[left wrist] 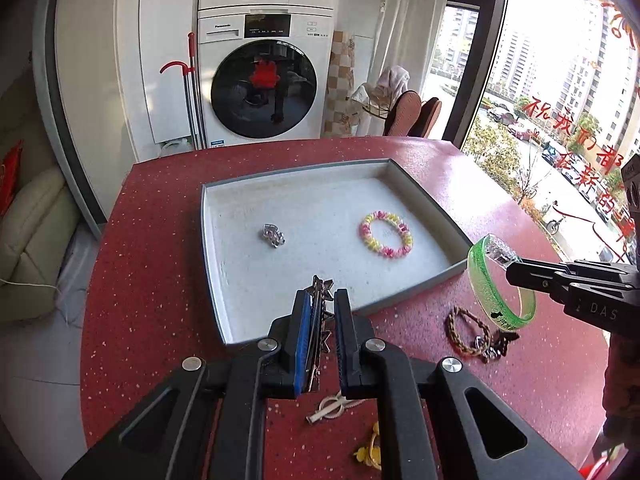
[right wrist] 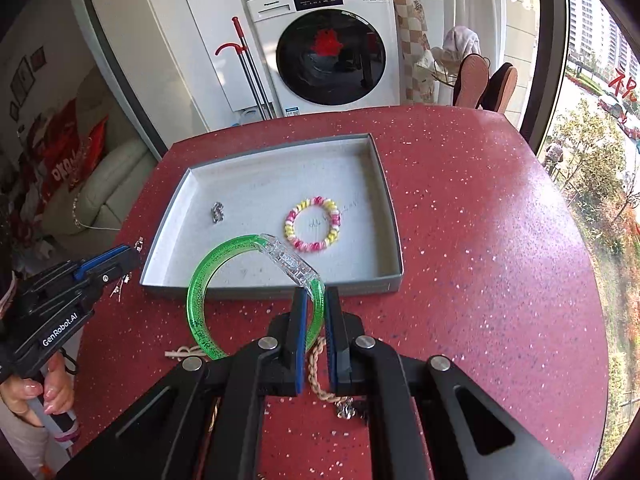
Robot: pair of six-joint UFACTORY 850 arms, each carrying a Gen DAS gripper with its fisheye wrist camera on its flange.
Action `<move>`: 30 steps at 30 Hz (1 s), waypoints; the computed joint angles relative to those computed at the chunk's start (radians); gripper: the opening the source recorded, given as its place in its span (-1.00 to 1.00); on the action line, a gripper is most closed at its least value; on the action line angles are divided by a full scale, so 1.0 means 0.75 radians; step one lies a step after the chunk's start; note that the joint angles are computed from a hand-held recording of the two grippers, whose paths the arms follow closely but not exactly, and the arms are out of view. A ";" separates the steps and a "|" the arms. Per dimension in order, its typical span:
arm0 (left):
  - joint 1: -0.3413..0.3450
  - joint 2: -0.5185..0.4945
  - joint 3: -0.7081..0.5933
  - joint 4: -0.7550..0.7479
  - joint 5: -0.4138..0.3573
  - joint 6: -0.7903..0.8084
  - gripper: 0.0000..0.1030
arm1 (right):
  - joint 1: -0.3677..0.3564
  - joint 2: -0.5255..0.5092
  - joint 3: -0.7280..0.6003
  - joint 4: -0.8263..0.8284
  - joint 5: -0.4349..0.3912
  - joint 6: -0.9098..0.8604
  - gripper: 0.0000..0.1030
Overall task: Organize jewelry
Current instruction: 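Place the bangle over the bead bracelet and the clip in the tray, releasing both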
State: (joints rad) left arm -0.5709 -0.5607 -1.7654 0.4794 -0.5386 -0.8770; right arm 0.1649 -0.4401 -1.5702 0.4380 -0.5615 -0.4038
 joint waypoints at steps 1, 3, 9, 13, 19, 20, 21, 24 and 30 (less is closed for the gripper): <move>0.011 -0.028 -0.047 -0.019 -0.017 0.017 -0.42 | 0.000 -0.027 -0.041 -0.022 -0.008 0.019 -0.82; 0.029 -0.085 -0.140 -0.031 -0.053 0.033 -0.42 | 0.004 -0.087 -0.128 -0.069 -0.025 0.064 -0.82; 0.078 -0.300 -0.464 -0.082 -0.199 0.066 -0.42 | 0.017 -0.279 -0.386 -0.154 -0.087 0.191 -0.82; 0.103 -0.449 -0.661 -0.131 -0.302 0.087 -0.42 | 0.034 -0.407 -0.545 -0.229 -0.136 0.276 -0.82; 0.116 -0.606 -0.858 -0.134 -0.417 0.098 -0.42 | 0.046 -0.550 -0.711 -0.298 -0.187 0.349 -0.82; 0.114 -0.624 -0.879 -0.126 -0.430 0.100 -0.42 | 0.047 -0.567 -0.730 -0.311 -0.193 0.361 -0.82; 0.113 -0.641 -0.900 -0.120 -0.445 0.102 -0.42 | 0.049 -0.585 -0.751 -0.329 -0.200 0.378 -0.82; 0.113 -0.691 -0.967 -0.124 -0.483 0.117 -0.42 | 0.053 -0.626 -0.793 -0.363 -0.216 0.401 -0.82; 0.096 -0.759 -1.051 -0.079 -0.554 0.142 -0.42 | 0.056 -0.632 -0.773 -0.381 -0.195 0.398 -0.81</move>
State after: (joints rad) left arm -0.4989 -1.1299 -2.5540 0.4199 -0.9544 -0.7707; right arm 0.2073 -0.9140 -2.1502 0.1525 -0.7079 -0.1051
